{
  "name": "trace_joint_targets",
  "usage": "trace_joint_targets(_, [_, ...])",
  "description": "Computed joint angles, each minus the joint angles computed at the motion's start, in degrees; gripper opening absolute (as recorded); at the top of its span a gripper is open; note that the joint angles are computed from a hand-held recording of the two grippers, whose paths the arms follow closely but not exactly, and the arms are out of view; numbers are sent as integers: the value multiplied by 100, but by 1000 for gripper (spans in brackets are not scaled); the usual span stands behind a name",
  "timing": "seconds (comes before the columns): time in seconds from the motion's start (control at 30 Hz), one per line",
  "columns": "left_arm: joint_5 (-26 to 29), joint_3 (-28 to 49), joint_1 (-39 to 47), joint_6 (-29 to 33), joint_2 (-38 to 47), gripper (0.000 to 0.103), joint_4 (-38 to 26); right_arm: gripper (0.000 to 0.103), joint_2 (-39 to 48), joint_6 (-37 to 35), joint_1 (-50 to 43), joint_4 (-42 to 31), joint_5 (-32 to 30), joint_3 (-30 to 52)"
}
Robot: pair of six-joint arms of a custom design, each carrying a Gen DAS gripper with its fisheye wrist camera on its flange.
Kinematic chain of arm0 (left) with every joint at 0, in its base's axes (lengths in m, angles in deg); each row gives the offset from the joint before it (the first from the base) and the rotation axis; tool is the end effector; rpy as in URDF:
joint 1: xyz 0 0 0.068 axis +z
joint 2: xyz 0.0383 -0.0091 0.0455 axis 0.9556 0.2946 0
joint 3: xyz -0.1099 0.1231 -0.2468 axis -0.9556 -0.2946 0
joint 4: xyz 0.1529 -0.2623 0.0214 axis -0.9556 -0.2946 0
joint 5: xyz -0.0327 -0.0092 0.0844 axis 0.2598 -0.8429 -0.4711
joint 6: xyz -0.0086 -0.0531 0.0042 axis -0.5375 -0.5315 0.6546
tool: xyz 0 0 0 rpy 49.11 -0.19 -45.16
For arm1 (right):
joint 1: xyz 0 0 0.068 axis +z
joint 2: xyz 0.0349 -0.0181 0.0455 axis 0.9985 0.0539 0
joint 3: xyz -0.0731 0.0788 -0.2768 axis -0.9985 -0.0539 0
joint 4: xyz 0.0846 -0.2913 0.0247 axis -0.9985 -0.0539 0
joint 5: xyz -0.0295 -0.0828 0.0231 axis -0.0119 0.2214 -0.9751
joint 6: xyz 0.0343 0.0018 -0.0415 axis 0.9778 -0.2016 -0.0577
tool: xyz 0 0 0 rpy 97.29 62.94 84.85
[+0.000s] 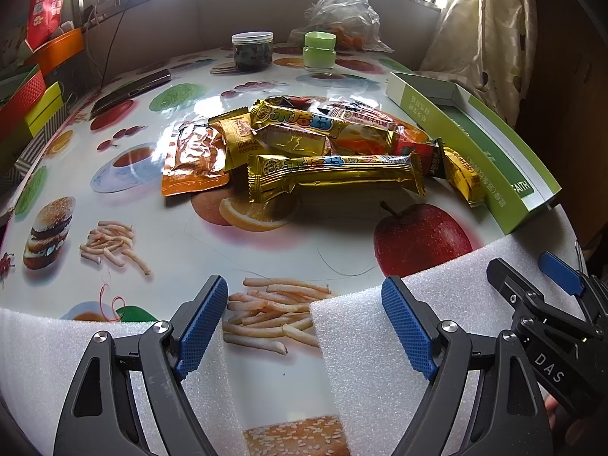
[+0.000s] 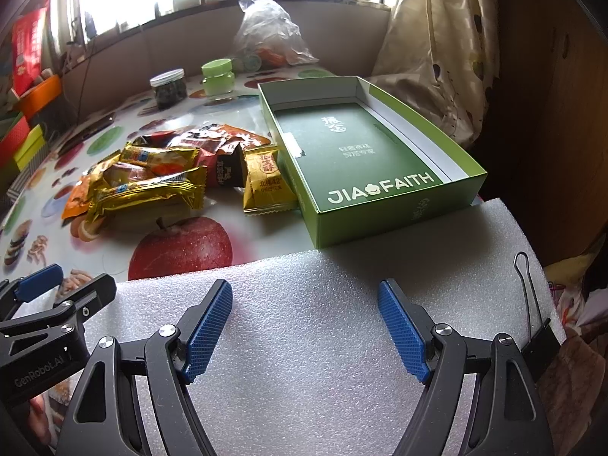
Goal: Organize snacks
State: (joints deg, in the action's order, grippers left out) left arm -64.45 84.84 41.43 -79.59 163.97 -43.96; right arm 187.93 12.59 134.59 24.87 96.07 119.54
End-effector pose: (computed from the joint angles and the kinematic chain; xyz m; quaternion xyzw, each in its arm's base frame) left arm 0.1985 -0.1054 0.0120 -0.1256 0.9431 0.0079 0.3078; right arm 0.2325 0.2362 0.0216 -0.1159 0.9352 0.0331 0.3329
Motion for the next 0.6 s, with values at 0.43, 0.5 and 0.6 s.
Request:
trace_joint_targets(0.43, [-24,0,-35,-36,9,84,13,79,8,-3,4,23,14,-3])
trace_joint_targets(0.5, [-16,13,-25,-27,-29,84,-38,79,9,3,6,19,15,-2])
trace_joint_targets(0.6, [-27,-5,-38,-36,-8,84,6,79,10,6,8,26,19,-4])
